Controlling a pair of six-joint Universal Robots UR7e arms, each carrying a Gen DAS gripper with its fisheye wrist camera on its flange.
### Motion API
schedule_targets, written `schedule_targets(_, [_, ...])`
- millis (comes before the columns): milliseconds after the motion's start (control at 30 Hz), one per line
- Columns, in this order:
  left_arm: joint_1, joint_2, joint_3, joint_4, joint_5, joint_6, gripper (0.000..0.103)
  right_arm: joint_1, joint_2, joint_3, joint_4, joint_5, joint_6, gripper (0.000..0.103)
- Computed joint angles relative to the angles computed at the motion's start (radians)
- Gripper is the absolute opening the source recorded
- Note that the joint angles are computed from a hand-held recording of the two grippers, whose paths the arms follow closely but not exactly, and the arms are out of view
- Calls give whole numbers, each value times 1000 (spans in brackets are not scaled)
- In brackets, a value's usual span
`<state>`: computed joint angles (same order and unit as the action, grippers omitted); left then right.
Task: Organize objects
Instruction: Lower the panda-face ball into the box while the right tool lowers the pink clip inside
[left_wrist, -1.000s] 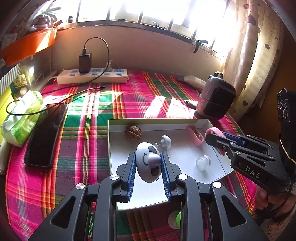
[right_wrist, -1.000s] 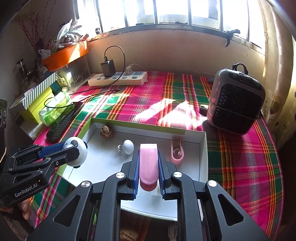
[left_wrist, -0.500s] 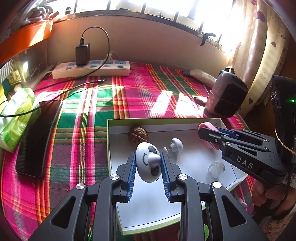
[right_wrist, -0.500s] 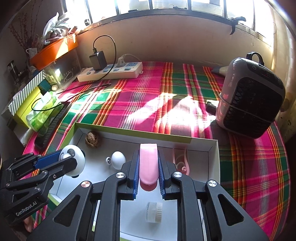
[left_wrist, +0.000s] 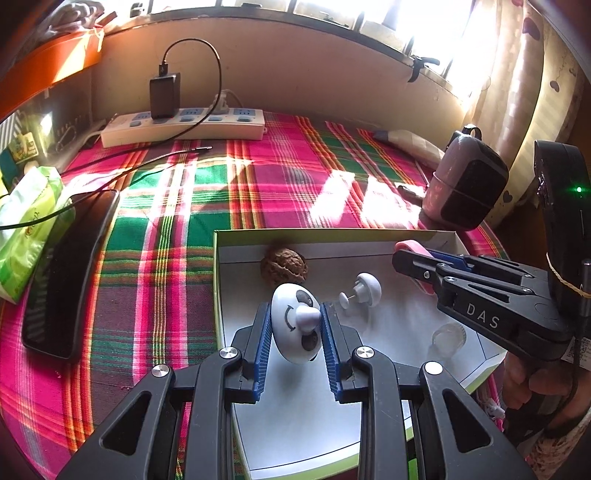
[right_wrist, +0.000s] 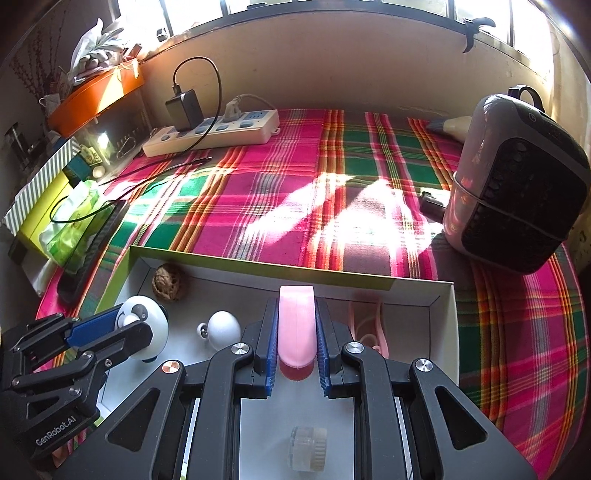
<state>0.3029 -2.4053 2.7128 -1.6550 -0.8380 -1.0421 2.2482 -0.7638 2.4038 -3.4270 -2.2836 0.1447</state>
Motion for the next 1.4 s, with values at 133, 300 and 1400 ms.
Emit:
schedule_targets(133, [2,6,2,-7,3,5,24,-4,5,-2,0,-4,1,19])
schedule_targets(300, [7,13,3,-18,5,12,24,-6,12,-4,0,-8,-2,19])
schedule_targets(1400, [5,51,5,-33,17,14,24,-10,20,-3,4,-5,21,19])
